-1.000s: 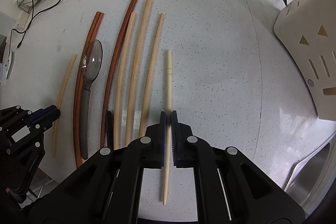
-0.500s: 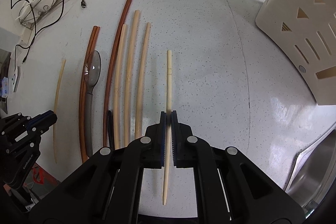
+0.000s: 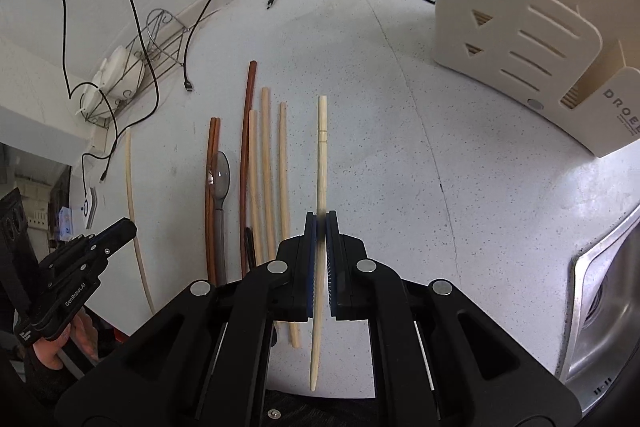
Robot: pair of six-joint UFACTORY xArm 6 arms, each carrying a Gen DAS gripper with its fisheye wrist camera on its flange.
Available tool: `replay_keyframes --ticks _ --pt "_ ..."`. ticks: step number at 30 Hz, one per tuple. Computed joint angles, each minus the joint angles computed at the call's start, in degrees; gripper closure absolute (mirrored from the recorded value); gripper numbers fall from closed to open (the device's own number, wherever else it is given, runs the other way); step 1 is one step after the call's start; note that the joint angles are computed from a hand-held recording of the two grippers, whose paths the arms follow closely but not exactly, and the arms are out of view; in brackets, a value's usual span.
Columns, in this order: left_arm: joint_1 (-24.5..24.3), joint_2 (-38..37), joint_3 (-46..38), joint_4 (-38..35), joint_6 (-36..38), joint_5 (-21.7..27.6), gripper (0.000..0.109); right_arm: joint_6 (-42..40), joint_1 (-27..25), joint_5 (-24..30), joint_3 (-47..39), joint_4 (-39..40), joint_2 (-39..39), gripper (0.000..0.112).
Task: Organize utensils
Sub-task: 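Lift the pale chopstick with the left gripper over the cream utensil holder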
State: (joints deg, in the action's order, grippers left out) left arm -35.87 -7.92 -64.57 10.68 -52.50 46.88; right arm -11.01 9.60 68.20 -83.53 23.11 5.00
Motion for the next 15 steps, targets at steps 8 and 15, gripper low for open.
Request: replay_keyframes --ticks 8,15 --pt "-2.74 3.73 -7.68 10.87 -3.66 -3.80 0.104 -3.67 -2.72 -17.02 8.87 1.76 -9.93 0.108" --pt "-4.37 11.04 -17.65 15.98 -0.07 -8.83 0.104 -2.72 -6.36 -27.04 11.25 3.48 -12.77 0.108"
